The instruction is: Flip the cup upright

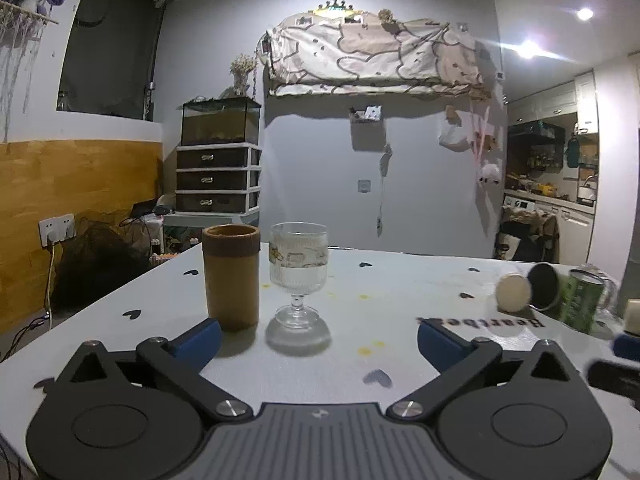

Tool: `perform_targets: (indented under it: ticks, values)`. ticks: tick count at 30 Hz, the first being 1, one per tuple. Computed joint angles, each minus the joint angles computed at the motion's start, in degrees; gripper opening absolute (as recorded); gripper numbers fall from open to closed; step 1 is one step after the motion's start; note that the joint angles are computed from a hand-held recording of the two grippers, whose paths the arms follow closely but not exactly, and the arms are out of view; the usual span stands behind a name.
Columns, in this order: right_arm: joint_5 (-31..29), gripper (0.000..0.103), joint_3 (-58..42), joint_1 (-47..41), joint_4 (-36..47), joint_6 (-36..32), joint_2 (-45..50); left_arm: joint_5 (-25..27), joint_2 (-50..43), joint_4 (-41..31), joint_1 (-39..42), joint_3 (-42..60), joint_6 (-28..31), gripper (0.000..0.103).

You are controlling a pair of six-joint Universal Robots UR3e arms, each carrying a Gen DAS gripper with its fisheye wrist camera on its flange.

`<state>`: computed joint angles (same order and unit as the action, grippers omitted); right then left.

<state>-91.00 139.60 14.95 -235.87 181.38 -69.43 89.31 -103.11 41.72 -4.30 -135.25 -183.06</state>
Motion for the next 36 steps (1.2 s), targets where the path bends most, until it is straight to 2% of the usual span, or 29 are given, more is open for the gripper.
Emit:
perform_targets:
  ticks: [3, 5, 8, 13, 18, 36]
  values:
    - [-1.34, 0.067, -1.00, 0.63, 0.86, 0.04, 0.43, 1.99, 0.45, 3.43, -1.97, -2.93, -0.38, 0.103]
    - [-1.84, 0.075, -1.11, 0.83, 0.84, 0.09, 0.54, 3.57, 0.41, 4.96, -3.49, -4.30, -1.09, 0.103]
    - [-4.02, 0.084, -1.65, 1.76, 1.20, 0.10, 0.59, 2.81, 0.01, 7.71, -4.07, -6.27, -1.01, 0.103]
    - [-7.65, 0.093, -2.36, 3.41, 1.92, -0.43, 0.55, 5.02, 0.20, 6.91, -6.02, -6.65, -1.24, 0.103]
    - [-8.87, 0.101, -2.69, 3.92, 2.01, -0.02, 0.40, 6.34, 0.17, 7.24, -6.91, -7.08, -0.75, 0.103]
    - [-9.62, 0.103, -2.30, 3.66, 2.86, 0.89, -0.69, 6.76, 0.37, 5.31, -6.99, -6.87, -1.29, 0.103]
